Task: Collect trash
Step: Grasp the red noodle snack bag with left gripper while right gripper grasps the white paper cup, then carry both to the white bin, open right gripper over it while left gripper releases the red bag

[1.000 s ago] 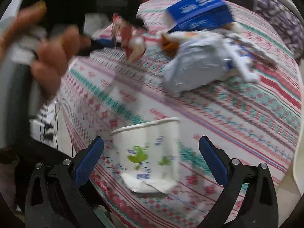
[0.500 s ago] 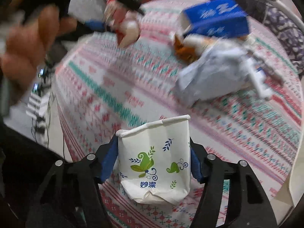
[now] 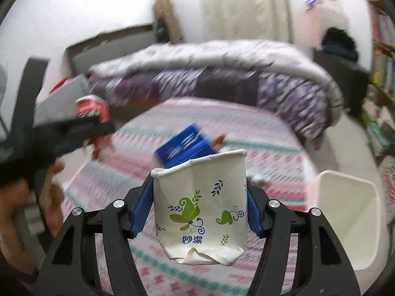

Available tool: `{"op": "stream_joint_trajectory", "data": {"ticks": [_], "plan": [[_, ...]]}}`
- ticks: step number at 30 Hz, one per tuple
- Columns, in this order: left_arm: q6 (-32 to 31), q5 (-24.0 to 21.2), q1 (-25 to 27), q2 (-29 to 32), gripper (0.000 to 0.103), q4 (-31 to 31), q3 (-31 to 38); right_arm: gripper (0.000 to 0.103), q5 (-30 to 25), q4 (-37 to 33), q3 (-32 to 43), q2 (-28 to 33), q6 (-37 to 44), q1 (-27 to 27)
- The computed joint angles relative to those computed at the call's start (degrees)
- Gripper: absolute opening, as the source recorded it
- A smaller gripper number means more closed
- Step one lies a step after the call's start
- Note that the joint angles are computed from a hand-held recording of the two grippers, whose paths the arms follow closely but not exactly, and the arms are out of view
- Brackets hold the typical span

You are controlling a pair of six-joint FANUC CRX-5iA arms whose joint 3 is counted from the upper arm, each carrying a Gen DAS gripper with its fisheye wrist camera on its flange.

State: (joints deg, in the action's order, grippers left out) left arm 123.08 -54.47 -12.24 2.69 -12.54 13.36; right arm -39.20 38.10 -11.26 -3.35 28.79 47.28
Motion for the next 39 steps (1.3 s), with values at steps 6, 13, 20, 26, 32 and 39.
{"op": "stream_joint_trajectory", "data": {"ticks": [6,13,20,26,32,39], "plan": [[8.74,0.98,-8.31,-0.75,0.049,-14.81,2.79,0.063,1.43,16.34,-7.0,-3.3,-17.54,-3.15],[11.75,0.41,-13.6,0.9,0.05,-20.47,5.8,0.064,-2.33,24.88,-10.53,-5.68,-28.29,-6.24],[10.6,0.52,-16.94,3.56,0.05,-20.68,8.27,0.066,-7.76,26.09,-11.68,-6.74,-31.18,-7.29],[8.31,0.97,-19.2,6.21,0.05,-19.29,10.25,0.067,-11.44,26.12,-12.5,-8.0,-32.78,-8.55],[6.11,1.84,-20.89,8.23,0.05,-17.8,11.29,0.067,-15.02,24.63,-12.65,-9.07,-32.85,-9.64],[2.23,3.04,-22.15,10.61,0.05,-13.43,12.45,0.075,-17.85,22.03,-12.75,-10.42,-33.4,-12.03]]}}
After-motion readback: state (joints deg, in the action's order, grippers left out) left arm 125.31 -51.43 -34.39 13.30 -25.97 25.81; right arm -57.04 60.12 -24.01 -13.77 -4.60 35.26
